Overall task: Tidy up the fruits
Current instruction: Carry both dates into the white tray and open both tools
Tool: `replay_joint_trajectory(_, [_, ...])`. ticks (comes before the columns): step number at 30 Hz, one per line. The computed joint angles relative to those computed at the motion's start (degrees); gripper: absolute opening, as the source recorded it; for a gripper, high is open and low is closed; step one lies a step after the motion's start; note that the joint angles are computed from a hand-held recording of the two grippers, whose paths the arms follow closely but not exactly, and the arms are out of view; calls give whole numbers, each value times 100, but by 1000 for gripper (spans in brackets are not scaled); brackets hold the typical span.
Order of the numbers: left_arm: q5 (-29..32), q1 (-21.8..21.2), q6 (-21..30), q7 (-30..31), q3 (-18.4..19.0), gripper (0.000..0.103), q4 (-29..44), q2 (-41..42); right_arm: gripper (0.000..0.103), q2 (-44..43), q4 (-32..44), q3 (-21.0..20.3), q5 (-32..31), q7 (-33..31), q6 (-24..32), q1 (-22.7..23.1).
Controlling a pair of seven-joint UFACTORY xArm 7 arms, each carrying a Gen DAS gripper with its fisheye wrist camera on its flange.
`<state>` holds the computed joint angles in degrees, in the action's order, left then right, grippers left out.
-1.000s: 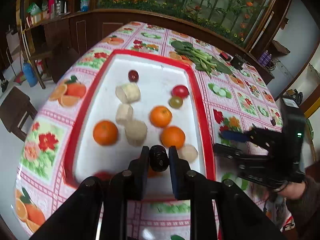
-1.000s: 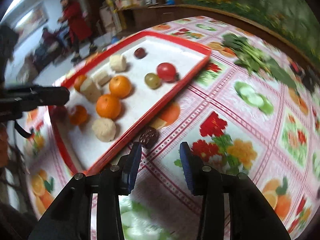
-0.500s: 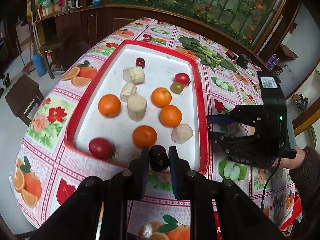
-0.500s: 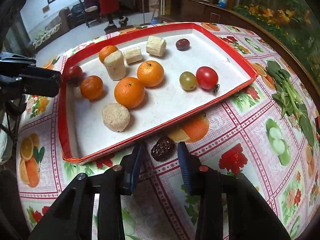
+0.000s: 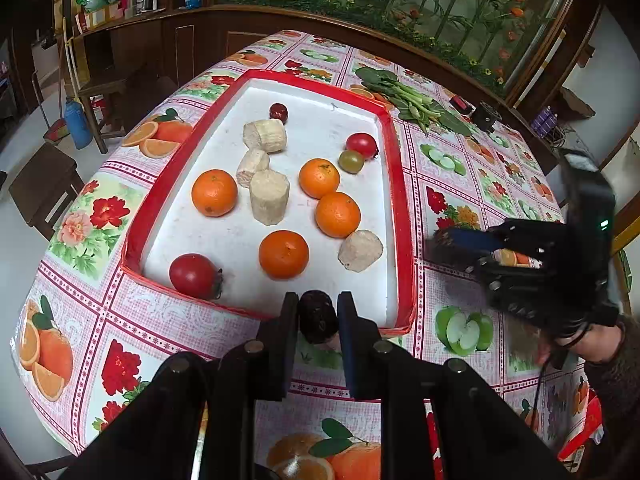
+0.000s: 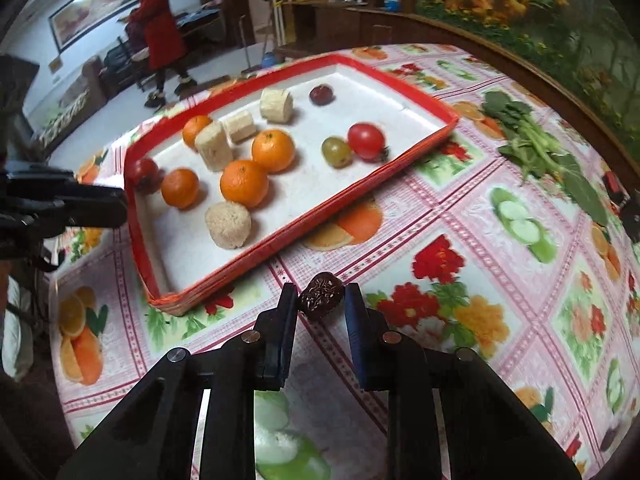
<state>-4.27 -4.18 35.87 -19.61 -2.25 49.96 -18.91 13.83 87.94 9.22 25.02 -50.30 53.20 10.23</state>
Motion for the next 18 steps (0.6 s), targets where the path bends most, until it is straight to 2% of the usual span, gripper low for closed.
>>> replay_joint_trajectory(8, [-116,44,-77,255,143,22,54,64,23,125,429,58,13,526,-238,146])
replay_joint_trajectory(18, [-18,281,-57,601,278,22,227,324,23,701,920,187,-629,1150,-508,587])
